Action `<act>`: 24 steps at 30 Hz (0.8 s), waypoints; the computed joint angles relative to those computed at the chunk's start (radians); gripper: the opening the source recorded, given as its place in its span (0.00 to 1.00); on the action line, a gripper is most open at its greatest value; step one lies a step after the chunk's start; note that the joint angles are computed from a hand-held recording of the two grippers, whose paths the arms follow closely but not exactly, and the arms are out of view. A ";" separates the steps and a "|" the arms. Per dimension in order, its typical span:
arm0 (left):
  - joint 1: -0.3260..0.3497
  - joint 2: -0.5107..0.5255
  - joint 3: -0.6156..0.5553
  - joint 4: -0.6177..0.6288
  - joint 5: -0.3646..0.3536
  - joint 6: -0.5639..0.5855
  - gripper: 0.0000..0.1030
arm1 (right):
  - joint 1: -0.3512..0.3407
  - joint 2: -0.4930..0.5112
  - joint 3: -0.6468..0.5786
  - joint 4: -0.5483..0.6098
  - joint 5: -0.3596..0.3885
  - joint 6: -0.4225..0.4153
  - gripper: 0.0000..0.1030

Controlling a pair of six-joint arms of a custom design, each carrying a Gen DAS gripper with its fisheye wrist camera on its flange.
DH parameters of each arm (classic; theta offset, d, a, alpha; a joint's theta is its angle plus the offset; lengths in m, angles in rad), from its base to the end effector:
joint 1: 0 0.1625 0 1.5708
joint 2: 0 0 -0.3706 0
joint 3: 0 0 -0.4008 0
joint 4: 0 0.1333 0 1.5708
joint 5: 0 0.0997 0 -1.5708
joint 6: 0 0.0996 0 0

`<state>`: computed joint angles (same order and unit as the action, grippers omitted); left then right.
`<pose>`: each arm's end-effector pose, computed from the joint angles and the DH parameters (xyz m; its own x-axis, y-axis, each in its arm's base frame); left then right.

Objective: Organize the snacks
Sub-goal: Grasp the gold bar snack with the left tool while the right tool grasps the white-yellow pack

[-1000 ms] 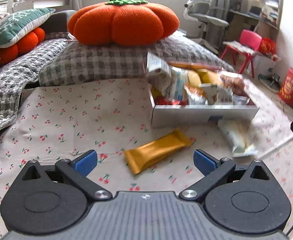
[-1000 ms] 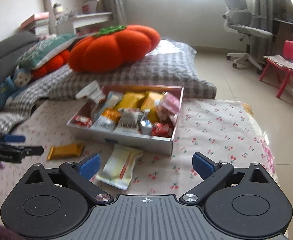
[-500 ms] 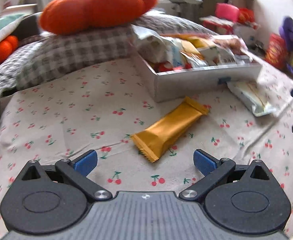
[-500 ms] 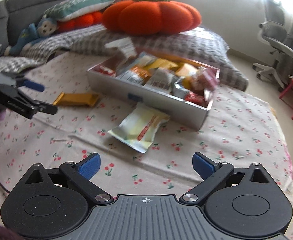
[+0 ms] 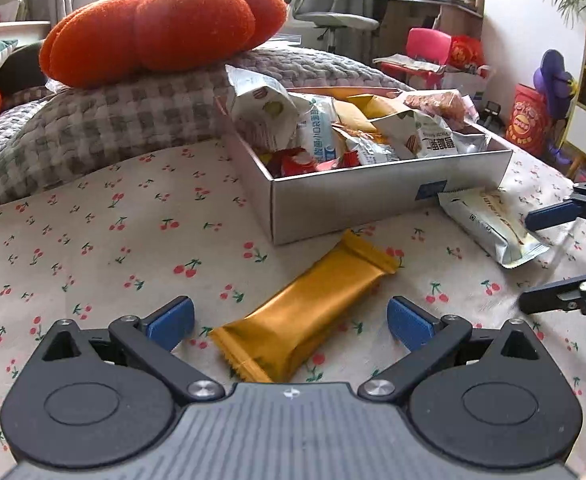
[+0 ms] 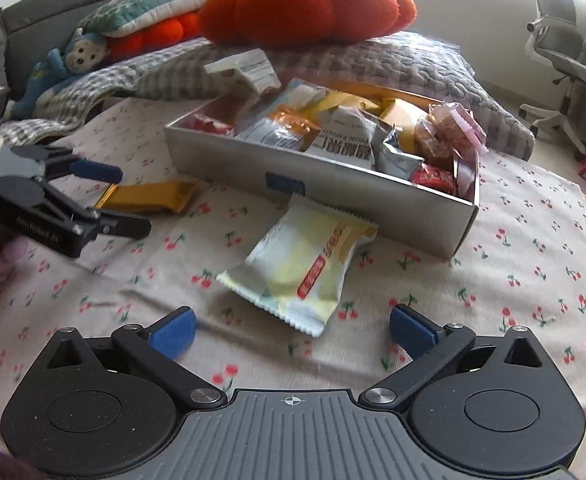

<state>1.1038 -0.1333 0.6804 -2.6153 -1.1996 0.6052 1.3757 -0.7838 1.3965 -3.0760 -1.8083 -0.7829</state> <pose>-0.2276 -0.8277 -0.0307 -0.5233 0.6644 -0.5336 0.8431 0.4946 -0.2110 -0.0334 -0.7358 0.2105 -0.7365 -0.1732 0.6539 -0.5613 0.6960 -0.4478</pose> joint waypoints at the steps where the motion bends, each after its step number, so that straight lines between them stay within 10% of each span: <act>1: -0.002 0.001 -0.002 0.007 0.001 -0.003 1.00 | -0.002 0.007 -0.006 -0.009 0.007 -0.002 1.00; 24: -0.052 -0.047 0.116 0.031 0.042 -0.108 0.99 | -0.005 0.022 -0.049 -0.003 -0.032 0.027 1.00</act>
